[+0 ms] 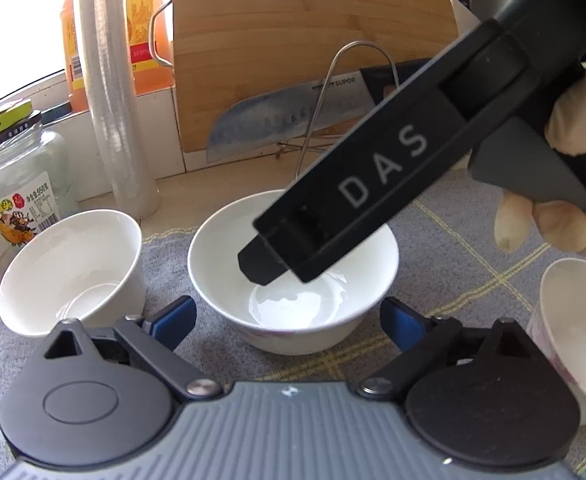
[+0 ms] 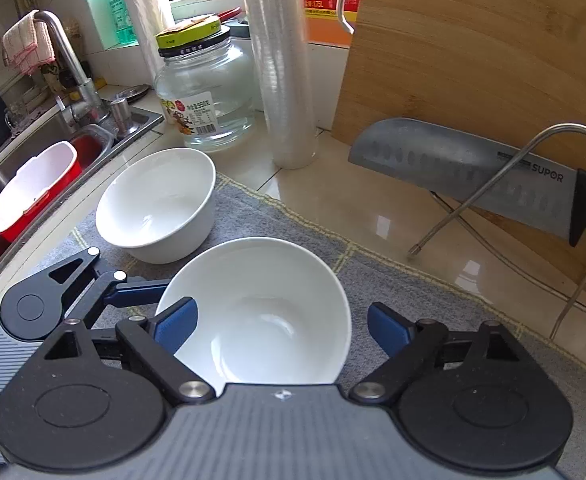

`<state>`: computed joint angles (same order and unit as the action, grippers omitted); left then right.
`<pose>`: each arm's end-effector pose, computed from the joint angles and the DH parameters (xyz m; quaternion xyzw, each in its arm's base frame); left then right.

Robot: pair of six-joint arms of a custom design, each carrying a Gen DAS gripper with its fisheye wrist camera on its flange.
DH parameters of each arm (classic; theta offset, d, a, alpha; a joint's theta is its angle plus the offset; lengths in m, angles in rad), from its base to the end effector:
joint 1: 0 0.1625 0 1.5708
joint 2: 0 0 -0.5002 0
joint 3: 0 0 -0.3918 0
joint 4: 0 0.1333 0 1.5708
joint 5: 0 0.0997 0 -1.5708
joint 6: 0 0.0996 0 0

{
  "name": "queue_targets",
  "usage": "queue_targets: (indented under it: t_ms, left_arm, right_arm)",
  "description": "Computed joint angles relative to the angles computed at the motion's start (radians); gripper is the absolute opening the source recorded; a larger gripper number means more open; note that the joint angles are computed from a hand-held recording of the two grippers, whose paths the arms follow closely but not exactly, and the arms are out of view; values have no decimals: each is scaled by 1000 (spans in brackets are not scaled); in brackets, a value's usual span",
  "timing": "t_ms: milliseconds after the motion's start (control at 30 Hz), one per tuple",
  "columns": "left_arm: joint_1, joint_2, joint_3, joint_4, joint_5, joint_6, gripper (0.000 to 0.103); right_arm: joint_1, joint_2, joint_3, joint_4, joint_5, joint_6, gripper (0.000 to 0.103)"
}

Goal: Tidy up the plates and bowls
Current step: 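Move the right tool to the pink-flower bowl and grasp its rim, then lift the pink-flower bowl and carry it over the placed white bowl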

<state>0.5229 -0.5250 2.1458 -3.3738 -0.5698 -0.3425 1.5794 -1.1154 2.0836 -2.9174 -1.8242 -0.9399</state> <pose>-0.3430 -0.4483 -0.0129 0.2608 0.8350 -0.3674 0.3158 0.1132 -0.5694 0.2362 0.4238 -0.8776 0.1110 0.1947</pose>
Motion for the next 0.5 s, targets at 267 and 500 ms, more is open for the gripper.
queue_targets:
  t_ms: [267, 500]
  left_arm:
    - [3, 5, 1, -34, -8, 32, 88]
    - [2, 4, 1, -30, -10, 28, 88]
  right_arm:
    - [-6, -10, -1, 30, 24, 0, 84]
    - [-4, -8, -2, 23, 17, 0, 82]
